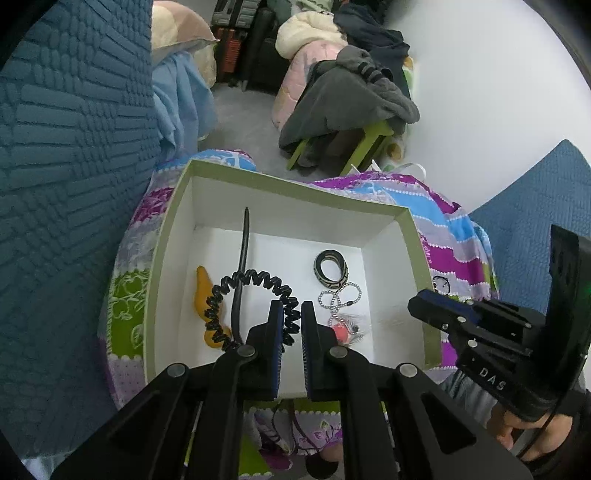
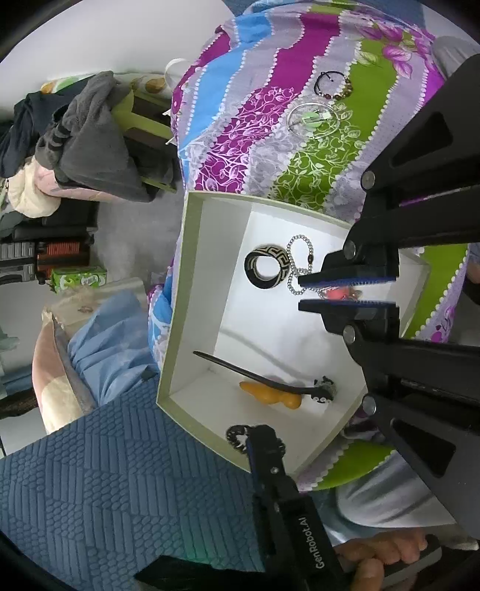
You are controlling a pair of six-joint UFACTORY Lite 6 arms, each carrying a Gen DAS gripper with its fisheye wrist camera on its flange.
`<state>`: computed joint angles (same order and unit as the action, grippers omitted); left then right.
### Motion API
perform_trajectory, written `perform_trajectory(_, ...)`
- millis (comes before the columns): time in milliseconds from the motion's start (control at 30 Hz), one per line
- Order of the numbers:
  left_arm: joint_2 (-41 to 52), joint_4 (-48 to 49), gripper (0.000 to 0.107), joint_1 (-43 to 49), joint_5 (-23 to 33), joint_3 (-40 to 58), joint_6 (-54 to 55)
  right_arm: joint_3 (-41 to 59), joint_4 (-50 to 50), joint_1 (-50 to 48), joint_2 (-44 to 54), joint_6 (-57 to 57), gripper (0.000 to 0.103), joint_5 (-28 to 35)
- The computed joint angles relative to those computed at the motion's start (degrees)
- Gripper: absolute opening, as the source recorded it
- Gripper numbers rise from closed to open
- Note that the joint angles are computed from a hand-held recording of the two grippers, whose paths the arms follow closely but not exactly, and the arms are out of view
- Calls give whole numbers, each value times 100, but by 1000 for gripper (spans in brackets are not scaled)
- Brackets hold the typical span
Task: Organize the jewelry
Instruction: 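Open both grippers to drop the hair tie and chain into the box, then move both open grippers back toward the clear bangle and beaded bracelet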
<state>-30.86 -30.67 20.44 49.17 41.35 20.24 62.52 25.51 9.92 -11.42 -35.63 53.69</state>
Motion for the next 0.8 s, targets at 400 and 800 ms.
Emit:
perform_trajectory(400, -647, 1039, 60, -74, 828, 1192, -1502, 1014, 366, -430, -299, -480, 67, 834)
perform_trajectory(800, -749, 3113, 76, -2125, 1835, 3232, -4262, 2592, 1068, -1649, -249, -1019, 97, 2173)
